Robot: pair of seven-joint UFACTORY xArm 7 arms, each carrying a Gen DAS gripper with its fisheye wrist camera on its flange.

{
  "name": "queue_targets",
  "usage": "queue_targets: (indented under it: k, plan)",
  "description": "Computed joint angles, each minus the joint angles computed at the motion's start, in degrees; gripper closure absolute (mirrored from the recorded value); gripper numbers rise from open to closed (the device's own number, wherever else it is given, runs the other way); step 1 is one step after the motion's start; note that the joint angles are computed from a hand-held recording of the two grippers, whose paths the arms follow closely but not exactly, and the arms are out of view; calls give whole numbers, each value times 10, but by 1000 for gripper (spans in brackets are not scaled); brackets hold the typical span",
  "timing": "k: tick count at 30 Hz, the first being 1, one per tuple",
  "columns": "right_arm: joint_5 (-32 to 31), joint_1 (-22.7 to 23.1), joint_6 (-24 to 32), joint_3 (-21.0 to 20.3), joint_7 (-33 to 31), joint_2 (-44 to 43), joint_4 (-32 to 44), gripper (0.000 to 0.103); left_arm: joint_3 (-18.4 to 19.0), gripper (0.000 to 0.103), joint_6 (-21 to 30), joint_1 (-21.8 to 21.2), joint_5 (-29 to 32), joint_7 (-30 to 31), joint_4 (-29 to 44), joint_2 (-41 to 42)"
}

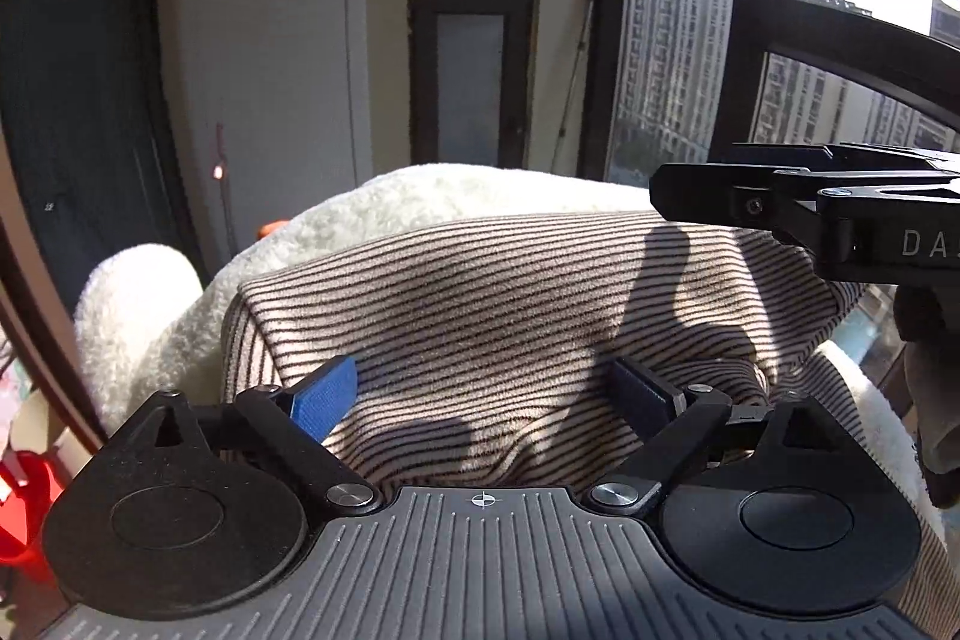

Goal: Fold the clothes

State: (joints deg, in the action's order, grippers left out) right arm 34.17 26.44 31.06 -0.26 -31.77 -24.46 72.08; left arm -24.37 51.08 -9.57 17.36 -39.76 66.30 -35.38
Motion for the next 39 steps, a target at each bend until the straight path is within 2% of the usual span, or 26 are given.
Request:
queue_targets:
  k: [4, 9, 12, 14, 16, 18, 20, 26, 34, 35, 37, 39]
  plan:
    - [-1, 9, 42, 2, -24, 50, 61, 28, 5, 8, -2, -3, -12, -16, -14, -27]
    - [-2, -13, 110, 20, -41, 106, 117, 22, 31, 8, 2, -24, -70, -45, -66, -111]
    - [42, -33, 173, 23, 6, 138, 149, 20, 37, 6, 32, -19, -97, -62, -88, -165]
    - [79, -45, 186, 25, 26, 134, 142, 30, 41, 6, 54, -7, -106, -73, -98, -197]
    - [100, -52, 190, 29, 28, 115, 124, 55, 56, 6, 57, -1, -125, -85, -110, -222]
    - [108, -55, 196, 29, 32, 90, 106, 65, 71, 6, 50, 4, -143, -92, -119, -239]
    - [122, -52, 206, 23, 34, 56, 78, 68, 79, 6, 38, 11, -151, -89, -120, -243]
    - [122, -29, 198, 19, 49, -70, -36, 68, 91, 4, -13, 0, -173, -47, -116, -224]
    - [46, -1, 142, 55, 102, -186, -137, 67, 77, 4, -37, 0, -178, -18, -105, -188]
    - [35, 0, 140, 55, 112, -194, -141, 67, 72, 5, -27, 1, -173, -13, -106, -187]
    - [11, 0, 137, 57, 135, -209, -146, 67, 60, 20, -5, 2, -163, -7, -110, -187]
    - [-20, -18, 118, 67, 173, -223, -148, 67, 55, 20, -2, 1, -158, -8, -127, -202]
